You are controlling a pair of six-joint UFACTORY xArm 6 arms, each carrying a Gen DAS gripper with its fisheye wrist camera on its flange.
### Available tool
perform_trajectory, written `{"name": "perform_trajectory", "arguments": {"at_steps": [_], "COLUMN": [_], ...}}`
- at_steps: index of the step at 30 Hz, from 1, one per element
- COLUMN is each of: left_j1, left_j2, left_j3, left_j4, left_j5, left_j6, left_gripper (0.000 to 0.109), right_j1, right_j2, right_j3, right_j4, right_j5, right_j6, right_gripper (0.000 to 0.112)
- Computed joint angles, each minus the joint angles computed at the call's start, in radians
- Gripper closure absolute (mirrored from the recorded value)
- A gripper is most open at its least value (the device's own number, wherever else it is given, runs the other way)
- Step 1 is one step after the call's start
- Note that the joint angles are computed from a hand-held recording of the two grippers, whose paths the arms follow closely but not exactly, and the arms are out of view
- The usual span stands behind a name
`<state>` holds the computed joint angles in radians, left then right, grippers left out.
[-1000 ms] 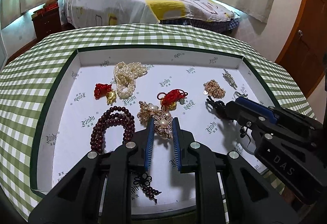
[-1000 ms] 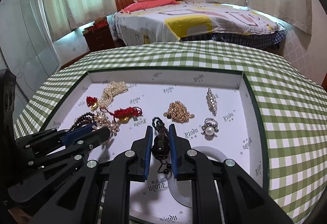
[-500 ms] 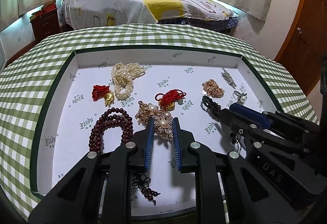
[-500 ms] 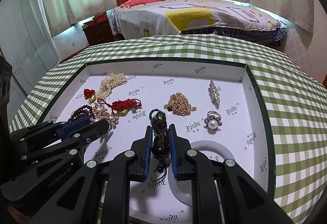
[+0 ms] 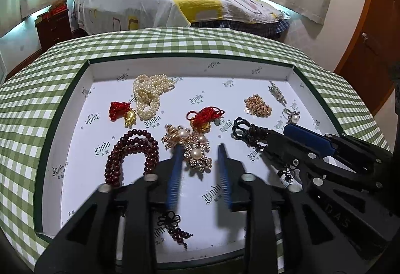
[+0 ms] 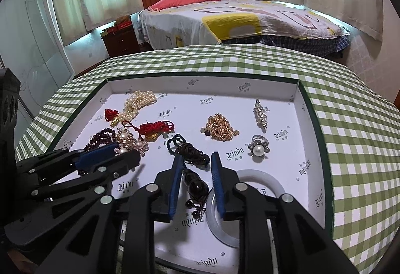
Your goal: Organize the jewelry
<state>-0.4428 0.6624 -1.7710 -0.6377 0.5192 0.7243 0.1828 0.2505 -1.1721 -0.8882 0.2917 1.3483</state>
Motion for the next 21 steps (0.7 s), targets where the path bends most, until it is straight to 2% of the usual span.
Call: {"name": "perform_trajectory", "arguments": {"at_steps": [5, 8, 13, 17, 21], "left_j1": [-0.003, -0.002, 0.006, 0.006, 0.007], "left_j2": [-0.013, -0.022, -0.050, -0.079, -0.107], "left_j3": [0.019, 0.029, 0.057, 0.091, 0.125], "left_j4": [-0.012, -0.015, -0.060, -0.076, -0.075], "left_j5": [-0.013, -0.028, -0.043, -0.057, -0.086], "left_j6": [0.014, 0.007, 0.030, 0.049, 0.052], "left_gripper": [0.071, 0.058, 0.044, 0.040, 0.032], "right_j1": [-0.002, -0.006, -0.006, 0.002, 0.011], "right_j2": [-0.018, -0.033, -0.061, -0.084, -0.112], "right_j3": [0.019, 0.035, 0.056, 0.070, 0.089], "right_j4": [-0.029, -0.048, -0.090, -0.120, -0.148], "right_j5": [0.003, 0.007, 0.031, 0.063, 0.099], "right_j6": [0.035, 0.064, 0.112, 0.148, 0.180], "right_gripper": [0.082, 0.080, 0.064, 0.054, 0.041]}}
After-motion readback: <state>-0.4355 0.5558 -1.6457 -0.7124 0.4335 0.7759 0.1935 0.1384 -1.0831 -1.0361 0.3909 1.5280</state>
